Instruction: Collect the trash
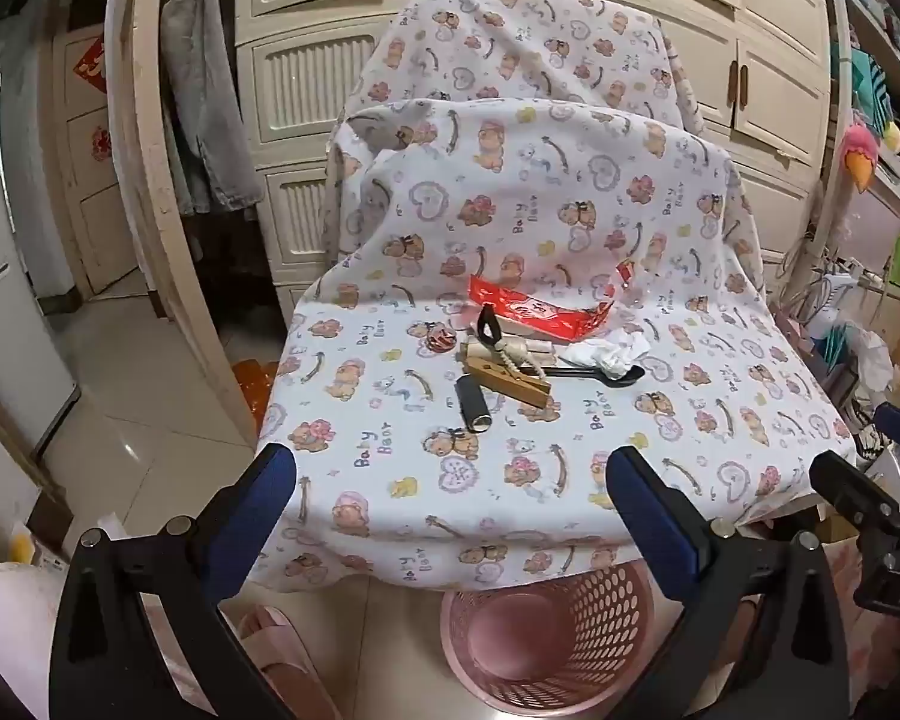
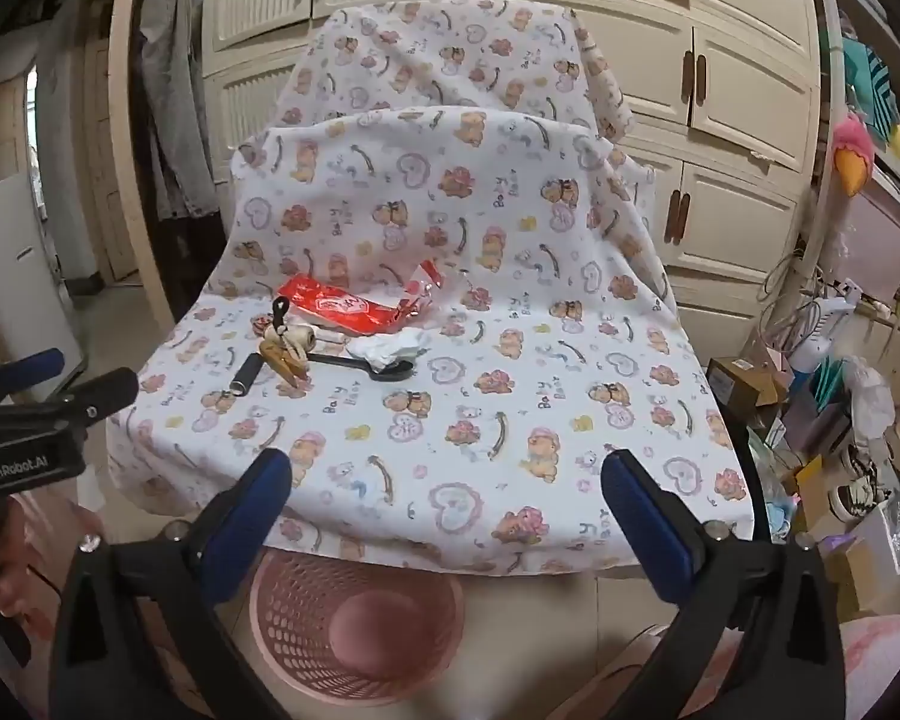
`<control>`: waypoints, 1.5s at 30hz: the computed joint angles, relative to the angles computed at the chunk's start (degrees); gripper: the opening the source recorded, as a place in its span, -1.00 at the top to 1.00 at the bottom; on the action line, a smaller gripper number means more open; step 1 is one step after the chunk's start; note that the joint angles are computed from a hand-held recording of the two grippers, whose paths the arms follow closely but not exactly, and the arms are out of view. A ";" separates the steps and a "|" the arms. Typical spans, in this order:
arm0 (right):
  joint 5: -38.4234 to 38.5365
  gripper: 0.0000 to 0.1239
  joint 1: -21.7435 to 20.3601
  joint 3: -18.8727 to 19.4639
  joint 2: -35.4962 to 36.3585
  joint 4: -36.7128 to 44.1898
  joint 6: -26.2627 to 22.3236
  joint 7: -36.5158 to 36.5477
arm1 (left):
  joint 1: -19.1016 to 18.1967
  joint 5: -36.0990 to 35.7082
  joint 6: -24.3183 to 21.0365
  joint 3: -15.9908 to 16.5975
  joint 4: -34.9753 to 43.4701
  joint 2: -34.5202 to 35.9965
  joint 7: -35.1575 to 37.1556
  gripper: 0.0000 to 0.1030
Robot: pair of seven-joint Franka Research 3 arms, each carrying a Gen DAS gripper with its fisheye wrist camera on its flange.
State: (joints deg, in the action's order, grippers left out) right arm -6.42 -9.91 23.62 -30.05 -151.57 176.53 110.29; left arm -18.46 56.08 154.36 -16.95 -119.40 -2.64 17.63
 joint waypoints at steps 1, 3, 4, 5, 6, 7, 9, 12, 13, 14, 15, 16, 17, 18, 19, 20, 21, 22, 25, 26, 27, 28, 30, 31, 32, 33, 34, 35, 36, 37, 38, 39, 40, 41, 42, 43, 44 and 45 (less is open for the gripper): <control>-1.57 -0.66 0.33 -0.01 0.43 0.19 0.59 1.02 | 0.05 0.59 0.20 0.02 -0.04 -0.04 -0.49 -0.98; 2.94 -0.66 1.91 -2.07 0.10 -1.28 2.58 -1.28 | 0.37 1.82 1.83 0.28 -0.44 -0.30 -1.33 -0.98; 1.56 -0.66 -0.22 -0.11 -0.68 -1.53 2.48 0.21 | 0.75 2.05 4.04 0.64 -0.99 -0.58 -1.90 -0.98; 1.18 -0.66 -1.54 1.09 -1.18 -1.69 2.36 0.64 | 0.85 4.18 5.28 0.32 -1.47 -1.23 -3.84 -0.98; 1.76 -0.66 -0.85 0.32 -1.06 -1.77 2.25 -0.17 | 0.96 5.27 5.02 -0.02 -1.36 -1.38 -5.22 -0.98; 2.01 -0.66 -0.81 0.31 -1.01 -1.37 1.43 -0.22 | 0.64 6.82 3.00 -0.89 -0.45 -1.08 -6.67 -0.98; 2.89 -0.66 -2.78 1.49 -1.38 -0.97 0.88 -0.04 | 0.71 7.80 3.18 -0.82 -0.73 -1.48 -7.96 -0.98; 1.24 -0.66 -5.78 4.97 -2.06 -1.36 1.65 3.95 | 0.83 7.75 3.55 -0.54 -0.84 -1.35 -7.69 -0.98; 0.97 -0.66 -6.03 5.18 -2.21 -1.40 1.71 4.07 | 0.97 7.73 4.11 -0.38 -1.03 -1.43 -8.02 -0.98; 0.71 -0.66 -6.09 5.18 -2.30 -1.38 1.72 3.99 | 1.14 8.53 4.53 -0.34 -1.17 -1.50 -8.67 -0.98; 0.51 -0.66 -6.26 5.30 -2.43 -1.36 1.75 4.02 | 1.18 9.32 3.97 -0.50 -1.12 -1.54 -9.21 -0.98; 0.42 -0.66 -6.26 5.28 -2.46 -1.36 1.87 4.04 | 1.18 10.02 3.17 -0.64 -1.10 -1.67 -9.52 -0.98; 0.44 -0.66 -6.20 5.22 -2.47 -1.40 2.00 4.10 | 1.22 10.60 2.49 -0.68 -1.21 -1.82 -9.55 -0.98; 0.50 -0.66 -6.00 5.02 -2.35 -1.40 2.15 4.06 | 1.13 10.85 1.38 -0.86 -1.10 -1.75 -9.52 -0.98; 0.63 -0.66 -5.61 4.66 -2.29 -1.42 2.14 3.91 | 1.05 10.90 0.65 -0.91 -1.14 -1.75 -9.56 -0.98; 0.73 -0.66 -5.47 4.52 -2.17 -1.37 2.18 3.87 | 1.02 10.72 0.11 -0.86 -1.24 -1.80 -9.68 -0.98; 0.82 -0.66 -5.35 4.39 -2.08 -1.34 2.23 3.81 | 0.94 11.01 -0.85 -0.99 -1.29 -1.93 -10.26 -0.98; 0.95 -0.66 -4.97 3.97 -1.81 -1.25 2.28 3.58 | 0.84 11.59 -1.98 -1.17 -1.33 -2.12 -10.77 -0.98; 1.21 -0.66 -5.06 4.19 -1.66 -1.24 2.50 3.68 | 0.89 12.53 -1.85 -1.02 -1.74 -2.75 -11.65 -0.98; 1.67 -0.66 -4.00 3.27 -1.28 -1.25 2.77 3.45 | 1.00 12.39 -1.57 -0.93 -1.89 -2.88 -12.11 -0.98; 2.36 -0.66 -2.27 1.67 -0.74 -1.29 3.18 2.88 | 1.07 12.03 -1.55 -0.91 -1.93 -2.90 -12.27 -0.98; 3.19 -0.66 -0.59 0.19 -0.30 -1.34 3.61 2.37 | 1.13 11.68 -1.52 -0.89 -1.95 -2.88 -12.25 -0.98; 4.18 -0.66 0.25 -0.35 -0.15 -1.50 4.24 1.76 | 1.27 11.59 -1.49 -0.90 -2.03 -2.95 -12.33 -0.98; 4.39 -0.66 0.05 -0.06 -0.22 -1.49 4.32 1.44 | 1.27 11.70 -1.81 -1.03 -1.94 -2.92 -12.58 -0.98; 4.62 -0.66 -0.12 0.16 -0.31 -1.55 4.38 1.16 | 1.28 11.89 -2.03 -1.10 -1.88 -2.94 -12.97 -0.98; 4.88 -0.66 -0.25 0.36 -0.34 -1.54 4.34 0.96 | 1.31 12.02 -2.10 -1.12 -1.88 -2.96 -13.36 -0.98; 5.17 -0.66 -0.31 0.53 -0.26 -1.44 4.21 0.84 | 1.33 11.99 -2.07 -1.09 -1.81 -2.89 -13.53 -0.99; 5.55 -0.66 0.46 -0.35 -0.09 -1.50 4.22 0.32 | 1.32 11.86 -2.15 -1.10 -1.81 -2.85 -13.67 -0.99; 5.95 -0.66 1.19 -1.14 0.02 -1.57 4.19 -0.17 | 1.25 11.21 -2.49 -1.09 -1.64 -2.70 -13.22 -0.98; 6.30 -0.66 1.35 -1.23 0.09 -1.55 4.16 -0.30 | 1.15 10.52 -2.91 -1.10 -1.57 -2.62 -12.76 -0.98; 6.63 -0.66 1.65 -1.58 0.07 -1.65 4.24 -0.56 | 1.12 10.01 -2.90 -1.03 -1.62 -2.61 -12.49 -0.98; 6.94 -0.66 1.68 -1.62 0.03 -1.72 4.33 -0.64 | 1.13 9.59 -2.62 -0.92 -1.70 -2.61 -12.28 -0.98; 7.23 -0.66 1.99 -1.91 0.02 -1.78 4.36 -0.92 | 1.17 9.25 -2.34 -0.82 -1.77 -2.64 -12.11 -0.98; 7.51 -0.66 2.54 -2.52 0.12 -1.79 4.33 -1.40 | 1.23 9.17 -2.23 -0.79 -1.81 -2.68 -12.27 -0.98; 7.82 -0.66 3.06 -3.00 0.19 -1.80 4.29 -1.80 | 1.28 9.22 -2.25 -0.82 -1.84 -2.70 -12.52 -0.98; 7.97 -0.66 2.47 -2.30 0.05 -1.80 4.22 -1.61 | 1.31 9.29 -2.28 -0.86 -1.85 -2.70 -12.76 -0.98; 8.11 -0.66 2.48 -2.30 -0.03 -1.84 4.13 -1.75 | 1.34 9.27 -2.23 -0.86 -1.82 -2.66 -12.85 -0.98; 8.19 -0.66 2.47 -2.29 -0.08 -1.89 4.05 -1.90 | 1.35 9.27 -2.24 -0.86 -1.80 -2.64 -12.91 -0.98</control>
